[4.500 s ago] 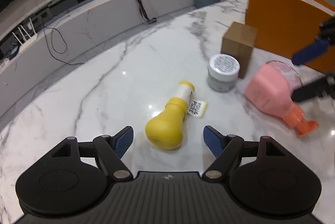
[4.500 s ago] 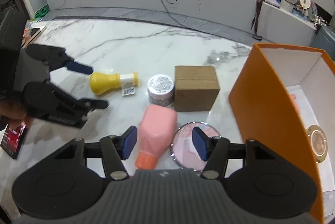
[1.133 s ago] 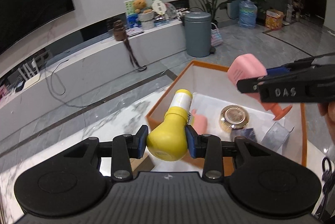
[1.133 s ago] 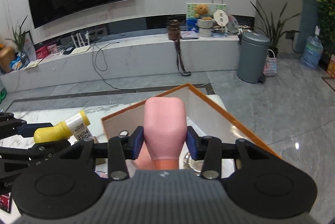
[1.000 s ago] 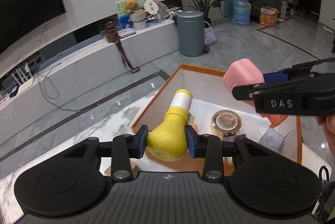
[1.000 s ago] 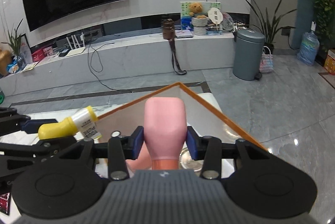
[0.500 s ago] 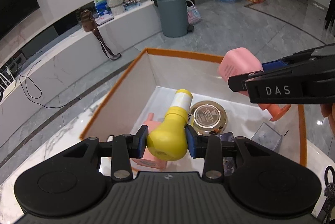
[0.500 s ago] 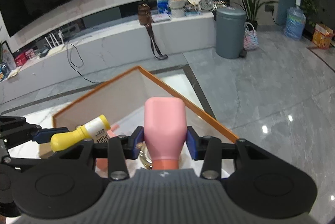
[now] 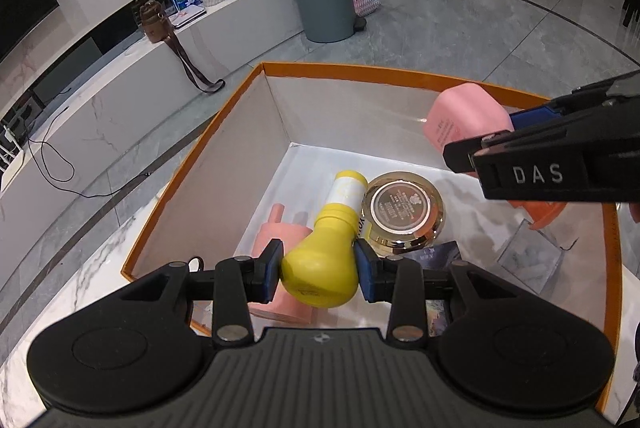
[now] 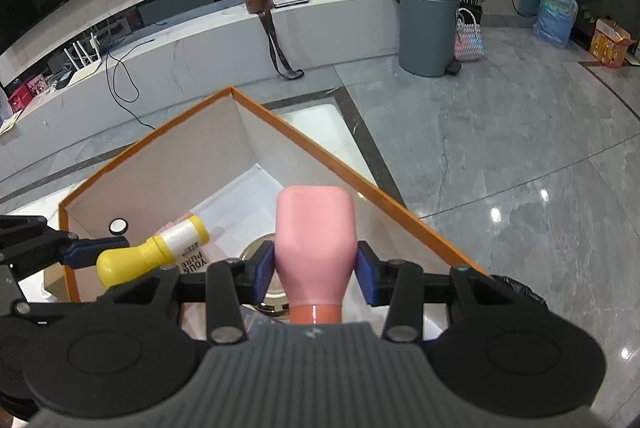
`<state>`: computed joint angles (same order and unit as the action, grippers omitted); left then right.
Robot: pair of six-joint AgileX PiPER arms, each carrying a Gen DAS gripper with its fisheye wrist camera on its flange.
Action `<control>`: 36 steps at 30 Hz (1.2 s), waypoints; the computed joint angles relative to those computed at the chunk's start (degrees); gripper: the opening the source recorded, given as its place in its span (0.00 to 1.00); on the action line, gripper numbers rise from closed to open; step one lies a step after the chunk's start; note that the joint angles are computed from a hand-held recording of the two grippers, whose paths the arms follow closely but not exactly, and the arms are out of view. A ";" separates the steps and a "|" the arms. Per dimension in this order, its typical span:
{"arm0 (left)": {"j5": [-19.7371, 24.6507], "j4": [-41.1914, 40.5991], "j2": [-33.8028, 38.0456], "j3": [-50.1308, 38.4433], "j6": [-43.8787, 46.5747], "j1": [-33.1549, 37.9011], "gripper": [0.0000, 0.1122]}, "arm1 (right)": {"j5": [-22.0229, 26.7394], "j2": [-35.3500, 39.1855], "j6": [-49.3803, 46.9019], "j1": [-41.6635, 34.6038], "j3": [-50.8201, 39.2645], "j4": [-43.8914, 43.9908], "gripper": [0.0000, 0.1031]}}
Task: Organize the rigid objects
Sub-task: 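Carry yellow bottle in left tool while right tool carries pink pump bottle to box, then open left tool to drop yellow bottle while right tool releases pink pump bottle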
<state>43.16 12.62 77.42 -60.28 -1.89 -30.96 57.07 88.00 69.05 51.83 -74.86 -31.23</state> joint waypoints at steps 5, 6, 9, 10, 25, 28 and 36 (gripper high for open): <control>0.11 0.89 3.03 -3.16 0.47 0.70 0.38 | -1.28 0.98 -0.17 -0.80 -0.10 1.24 0.42; 0.08 1.19 3.76 -3.77 0.50 0.84 0.38 | -1.86 1.13 -0.19 -1.06 0.02 1.68 0.41; 0.30 1.50 6.29 -5.91 1.51 1.75 0.38 | -4.49 1.52 -0.24 -2.24 0.20 3.34 0.41; 0.39 1.86 7.15 -6.60 1.63 2.07 0.38 | -5.42 1.72 -0.14 -2.67 0.22 3.80 0.41; -0.22 3.58 14.20 -10.42 5.09 4.46 0.38 | -14.19 10.17 5.59 -6.75 -4.44 7.57 0.41; -0.28 3.51 15.70 -11.70 5.53 4.63 0.38 | -15.65 11.78 6.01 -7.62 -5.50 8.78 0.41; 0.50 3.40 17.57 -13.37 5.59 4.65 0.39 | -19.76 15.01 8.34 -8.87 -5.71 10.65 0.41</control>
